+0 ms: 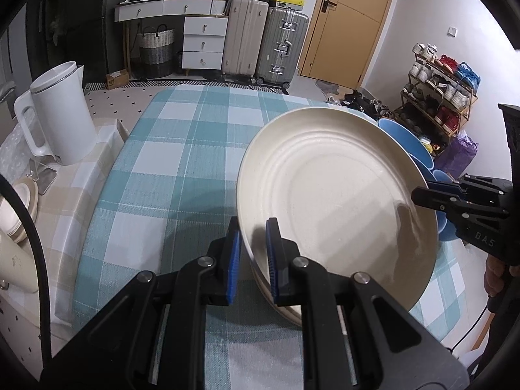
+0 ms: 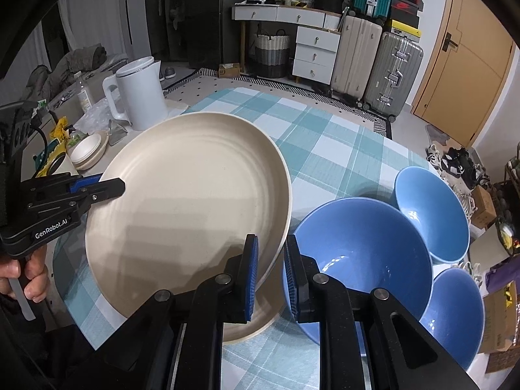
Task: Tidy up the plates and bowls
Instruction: 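Carry both held cream plates together toward the blue bowls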
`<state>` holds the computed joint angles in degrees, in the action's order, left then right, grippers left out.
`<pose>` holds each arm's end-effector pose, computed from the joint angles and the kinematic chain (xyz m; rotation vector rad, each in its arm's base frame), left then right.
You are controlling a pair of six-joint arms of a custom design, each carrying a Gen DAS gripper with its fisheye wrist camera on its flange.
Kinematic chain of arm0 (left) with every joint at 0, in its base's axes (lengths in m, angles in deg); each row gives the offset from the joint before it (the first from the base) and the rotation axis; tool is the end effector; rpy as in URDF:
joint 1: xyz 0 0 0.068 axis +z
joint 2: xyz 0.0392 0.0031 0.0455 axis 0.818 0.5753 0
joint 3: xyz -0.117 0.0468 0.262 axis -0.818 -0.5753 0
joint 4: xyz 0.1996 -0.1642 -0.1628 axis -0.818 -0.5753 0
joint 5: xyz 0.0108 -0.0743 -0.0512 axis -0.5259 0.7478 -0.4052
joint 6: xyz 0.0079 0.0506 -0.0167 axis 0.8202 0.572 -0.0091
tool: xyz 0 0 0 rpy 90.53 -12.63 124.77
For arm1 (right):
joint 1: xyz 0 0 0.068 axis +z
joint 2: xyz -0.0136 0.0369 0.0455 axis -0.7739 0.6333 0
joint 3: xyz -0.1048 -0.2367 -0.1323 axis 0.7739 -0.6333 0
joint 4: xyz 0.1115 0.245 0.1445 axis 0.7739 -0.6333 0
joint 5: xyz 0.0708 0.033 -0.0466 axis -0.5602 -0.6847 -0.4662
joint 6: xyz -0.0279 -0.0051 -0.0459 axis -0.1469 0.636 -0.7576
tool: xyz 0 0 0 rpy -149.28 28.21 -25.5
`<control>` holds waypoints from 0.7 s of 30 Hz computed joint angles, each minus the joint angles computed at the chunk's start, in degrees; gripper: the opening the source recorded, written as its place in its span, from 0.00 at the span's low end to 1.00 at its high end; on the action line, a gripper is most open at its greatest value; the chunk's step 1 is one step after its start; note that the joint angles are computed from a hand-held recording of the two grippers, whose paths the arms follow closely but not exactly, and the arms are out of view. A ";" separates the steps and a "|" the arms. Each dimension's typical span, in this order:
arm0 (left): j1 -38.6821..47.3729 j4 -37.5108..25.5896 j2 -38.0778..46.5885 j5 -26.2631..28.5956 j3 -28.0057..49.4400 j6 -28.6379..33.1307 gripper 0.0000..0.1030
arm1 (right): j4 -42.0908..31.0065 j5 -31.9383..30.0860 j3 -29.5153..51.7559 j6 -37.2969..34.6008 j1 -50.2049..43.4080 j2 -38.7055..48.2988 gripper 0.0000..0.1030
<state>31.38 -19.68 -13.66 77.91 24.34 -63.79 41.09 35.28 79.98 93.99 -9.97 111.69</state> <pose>0.2094 -0.0833 0.2877 -0.1712 2.3839 -0.1774 0.2690 0.2283 0.2931 -0.7196 2.4015 0.2499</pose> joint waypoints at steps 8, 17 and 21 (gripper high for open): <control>-0.76 0.76 -1.58 -0.57 -2.34 -0.25 0.10 | 2.64 -0.25 -4.32 1.60 0.64 -2.10 0.16; -1.29 2.57 -1.99 -0.13 -5.21 -1.18 0.10 | 5.51 -0.78 -8.85 3.27 0.82 -3.93 0.16; -1.27 3.62 -0.98 0.31 -6.27 -1.45 0.10 | 6.66 -0.42 -10.49 4.26 1.25 -4.26 0.16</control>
<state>30.11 -16.06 -14.64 78.21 18.07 -65.24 47.75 34.86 69.50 98.24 -8.72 107.42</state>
